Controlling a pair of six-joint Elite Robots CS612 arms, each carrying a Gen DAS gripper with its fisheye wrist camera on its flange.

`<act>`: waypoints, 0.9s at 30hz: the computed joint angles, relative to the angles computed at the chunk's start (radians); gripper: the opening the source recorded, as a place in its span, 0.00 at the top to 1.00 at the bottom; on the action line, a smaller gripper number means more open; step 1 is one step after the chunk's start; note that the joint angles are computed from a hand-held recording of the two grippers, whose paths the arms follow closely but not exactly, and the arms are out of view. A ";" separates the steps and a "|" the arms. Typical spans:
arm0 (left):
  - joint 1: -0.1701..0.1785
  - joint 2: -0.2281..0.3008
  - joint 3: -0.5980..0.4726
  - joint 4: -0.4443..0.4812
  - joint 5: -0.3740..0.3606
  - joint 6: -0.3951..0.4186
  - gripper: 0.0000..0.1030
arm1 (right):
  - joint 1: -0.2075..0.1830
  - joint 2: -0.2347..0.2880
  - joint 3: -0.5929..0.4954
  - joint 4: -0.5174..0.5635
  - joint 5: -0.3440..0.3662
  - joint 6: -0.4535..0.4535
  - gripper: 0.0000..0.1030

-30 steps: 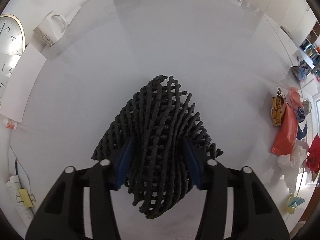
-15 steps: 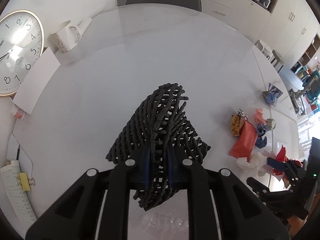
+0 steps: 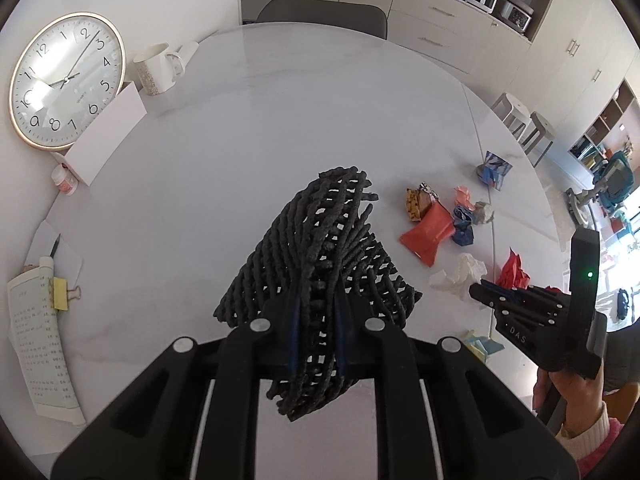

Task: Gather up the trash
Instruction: 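Carry the net sleeve and tissue to the pink bin and open both grippers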

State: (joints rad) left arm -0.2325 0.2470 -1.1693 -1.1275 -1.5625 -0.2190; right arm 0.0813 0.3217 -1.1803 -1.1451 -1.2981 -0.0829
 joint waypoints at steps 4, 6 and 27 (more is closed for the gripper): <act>-0.020 0.019 -0.079 0.037 -0.026 0.023 0.87 | -0.016 0.019 -0.092 0.028 0.027 0.020 0.91; -0.032 0.026 -0.107 0.048 -0.037 0.040 0.87 | -0.030 0.032 -0.153 0.048 0.025 0.029 0.91; -0.283 0.053 -0.181 0.146 -0.284 0.244 0.87 | -0.310 0.165 -0.684 0.335 -0.057 0.226 0.91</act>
State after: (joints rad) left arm -0.5157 0.3002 -1.3505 -0.9811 -1.8461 0.0253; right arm -0.2288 0.4862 -1.8644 -0.8103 -1.3551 0.1429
